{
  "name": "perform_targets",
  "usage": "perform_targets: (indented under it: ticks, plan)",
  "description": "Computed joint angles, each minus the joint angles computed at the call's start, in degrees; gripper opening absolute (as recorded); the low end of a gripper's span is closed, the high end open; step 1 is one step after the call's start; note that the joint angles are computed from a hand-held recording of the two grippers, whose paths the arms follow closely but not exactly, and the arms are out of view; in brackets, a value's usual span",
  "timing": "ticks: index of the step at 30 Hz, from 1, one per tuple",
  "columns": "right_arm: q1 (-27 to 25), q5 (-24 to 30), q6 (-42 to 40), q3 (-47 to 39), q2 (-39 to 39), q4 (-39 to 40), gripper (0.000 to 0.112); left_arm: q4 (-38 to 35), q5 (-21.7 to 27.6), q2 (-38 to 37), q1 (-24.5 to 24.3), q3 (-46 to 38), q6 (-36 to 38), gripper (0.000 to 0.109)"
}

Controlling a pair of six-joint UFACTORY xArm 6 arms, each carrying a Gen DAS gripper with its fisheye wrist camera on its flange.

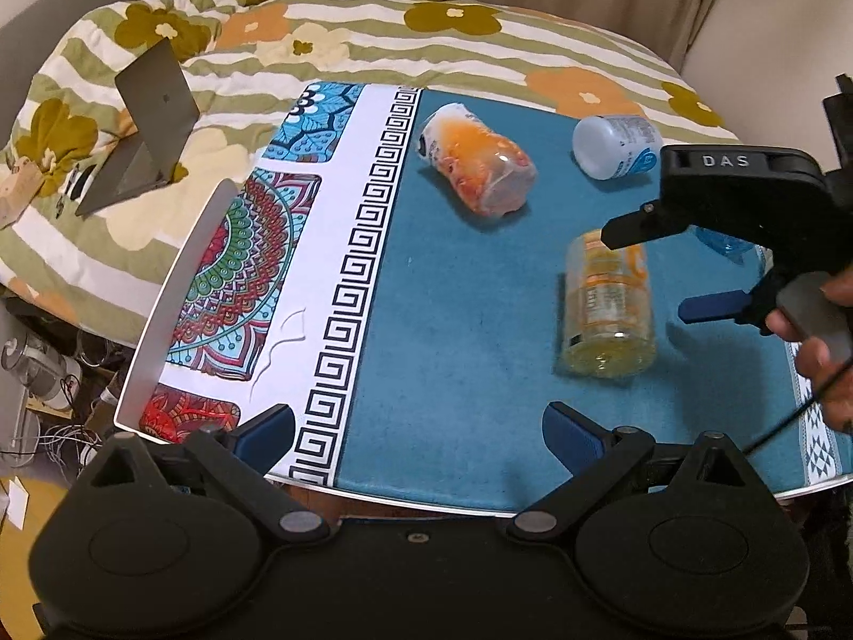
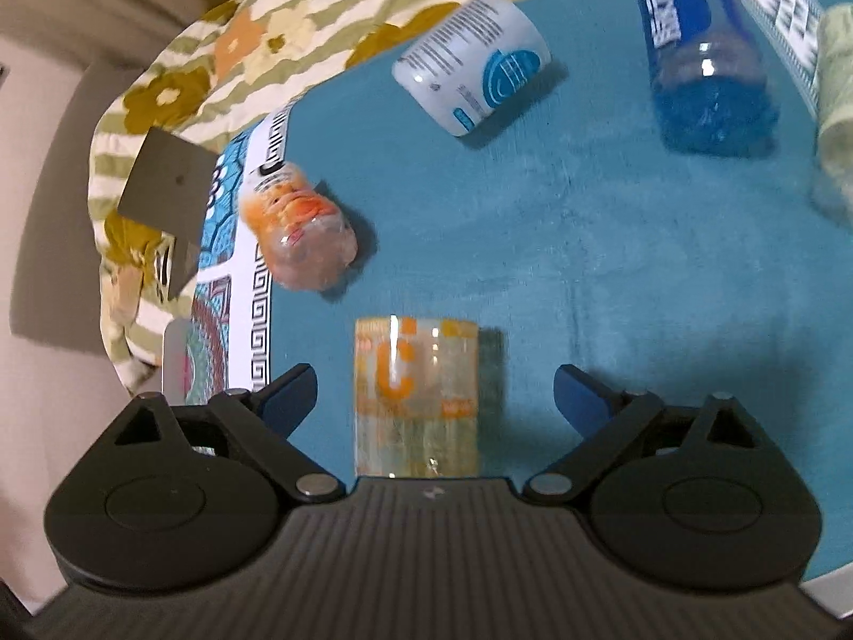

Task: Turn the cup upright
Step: 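Lower the right tool over the cup and close on it, then lift the cup with the right tool and rotate its opening upward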

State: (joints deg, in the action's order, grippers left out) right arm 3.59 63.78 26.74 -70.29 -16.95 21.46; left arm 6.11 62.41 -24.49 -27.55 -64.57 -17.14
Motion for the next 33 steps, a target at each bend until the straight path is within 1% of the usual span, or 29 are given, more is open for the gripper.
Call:
perform_targets:
  ticks: [2, 4, 6, 8, 9, 11, 19, 23, 25, 27, 32, 33]
  plan:
    - [0.0, -0.3, 0.7, 0.0, 0.8, 0.2, 0.103, -0.8, -0.2, -0.2, 0.7, 0.4, 0.8, 0.101]
    - [-0.2, -0.1, 0.8, -0.1, 1.6, 0.9, 0.098, -1.4, -0.3, -0.2, 1.1, 0.8, 1.3, 0.101]
    - [-0.5, 0.2, 1.0, 0.2, 2.1, 2.0, 0.091, -2.0, -0.4, -0.2, 1.5, 1.0, 1.9, 0.101]
    - [-0.7, 0.1, 0.8, 0.8, 2.2, 3.4, 0.087, -2.4, -0.4, -0.2, 1.9, 1.1, 2.4, 0.101]
    - [-0.8, 0.1, 0.7, 1.0, 2.3, 4.1, 0.081, -2.6, -0.5, -0.1, 2.0, 1.1, 2.5, 0.101]
    - [-0.7, 0.1, 0.1, 1.0, 2.3, 4.2, 0.074, -2.9, -0.6, 0.1, 2.3, 1.0, 2.9, 0.101]
    - [-0.6, -0.7, -0.4, 1.6, 1.7, 4.4, 0.073, -3.7, -0.6, 0.8, 2.4, 0.4, 3.5, 0.101]
    - [-0.2, -4.2, -1.0, 3.3, -1.3, 4.3, 0.073, -4.1, -0.5, 1.3, 2.6, -0.4, 4.5, 0.101]
    - [1.0, -7.1, -1.6, 4.2, -3.4, -0.4, 0.073, -4.6, -1.0, 1.4, 2.7, -0.6, 5.2, 0.101]
    - [3.0, -12.3, -1.2, 6.8, -6.5, -9.0, 0.073, -5.2, -2.0, 1.4, 2.6, -0.4, 6.0, 0.101]
    - [7.1, -30.4, 6.9, 19.3, -13.2, -34.7, 0.073, -5.8, -3.7, 2.0, 1.8, 0.3, 7.7, 0.101]
    - [7.5, -33.3, 8.7, 21.3, -13.9, -37.8, 0.073, -5.7, -3.8, 2.0, 1.5, 0.5, 8.0, 0.101]
